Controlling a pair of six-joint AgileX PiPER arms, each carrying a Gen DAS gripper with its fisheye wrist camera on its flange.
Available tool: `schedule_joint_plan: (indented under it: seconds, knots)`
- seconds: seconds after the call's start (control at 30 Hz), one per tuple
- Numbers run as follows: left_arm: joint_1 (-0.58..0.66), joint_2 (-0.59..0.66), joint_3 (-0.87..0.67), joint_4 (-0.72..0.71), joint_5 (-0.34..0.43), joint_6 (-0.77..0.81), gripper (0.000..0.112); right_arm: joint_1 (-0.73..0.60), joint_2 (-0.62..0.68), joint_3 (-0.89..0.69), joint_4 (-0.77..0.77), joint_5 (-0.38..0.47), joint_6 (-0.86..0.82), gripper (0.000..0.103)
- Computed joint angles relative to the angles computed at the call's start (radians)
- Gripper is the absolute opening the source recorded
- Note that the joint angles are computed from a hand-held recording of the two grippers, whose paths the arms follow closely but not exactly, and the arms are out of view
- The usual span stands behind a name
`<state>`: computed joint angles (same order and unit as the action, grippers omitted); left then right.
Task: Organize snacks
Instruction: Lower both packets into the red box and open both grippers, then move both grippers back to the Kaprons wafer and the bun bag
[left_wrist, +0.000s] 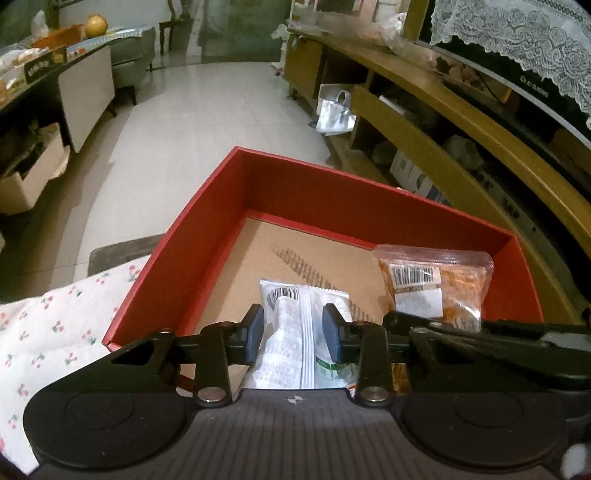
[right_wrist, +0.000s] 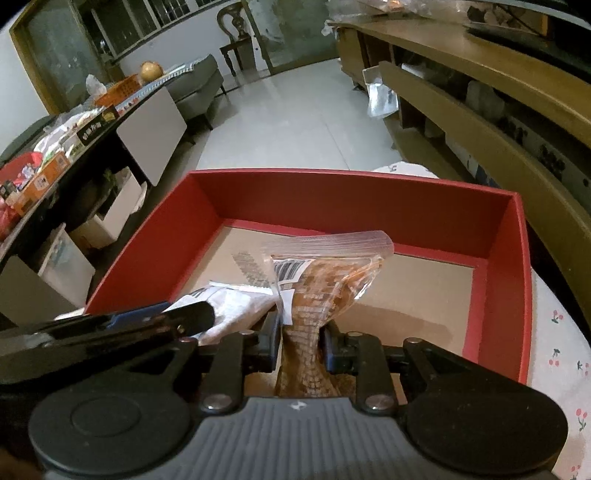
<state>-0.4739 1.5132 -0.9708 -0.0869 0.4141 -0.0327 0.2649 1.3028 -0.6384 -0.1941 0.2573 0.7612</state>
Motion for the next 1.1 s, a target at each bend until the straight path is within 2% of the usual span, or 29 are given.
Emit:
schedule_joint_plan:
  seconds: [0.23,0.47,0.6,0.8,0.97,1.1]
  knots:
    - [-0.036,-0.068,0.012,0.106,0.086,-0.122,0.044,0.059,-0.051,-0.003,-0.103,0.101,0.098,0.052]
    - [-0.047,-0.17,0.044,0.127,0.142,-0.133,0.05,0.125,-0.146,0.009,-0.184,0.206,0.189,0.076]
    - [-0.03,-0.222,0.053,0.071,0.172,-0.1,0.055,0.194,-0.219,0.003,-0.285,0.283,0.309,0.077]
    - [-0.033,-0.314,0.084,0.021,0.197,-0.05,0.06,0.284,-0.356,0.012,-0.346,0.391,0.432,0.078]
    - [-0.023,-0.382,0.118,-0.028,0.226,0.003,0.062,0.435,-0.452,0.029,-0.41,0.548,0.584,0.078]
    - [-0.028,-0.428,0.162,-0.03,0.25,0.028,0.064,0.654,-0.51,0.039,-0.475,0.72,0.762,0.078]
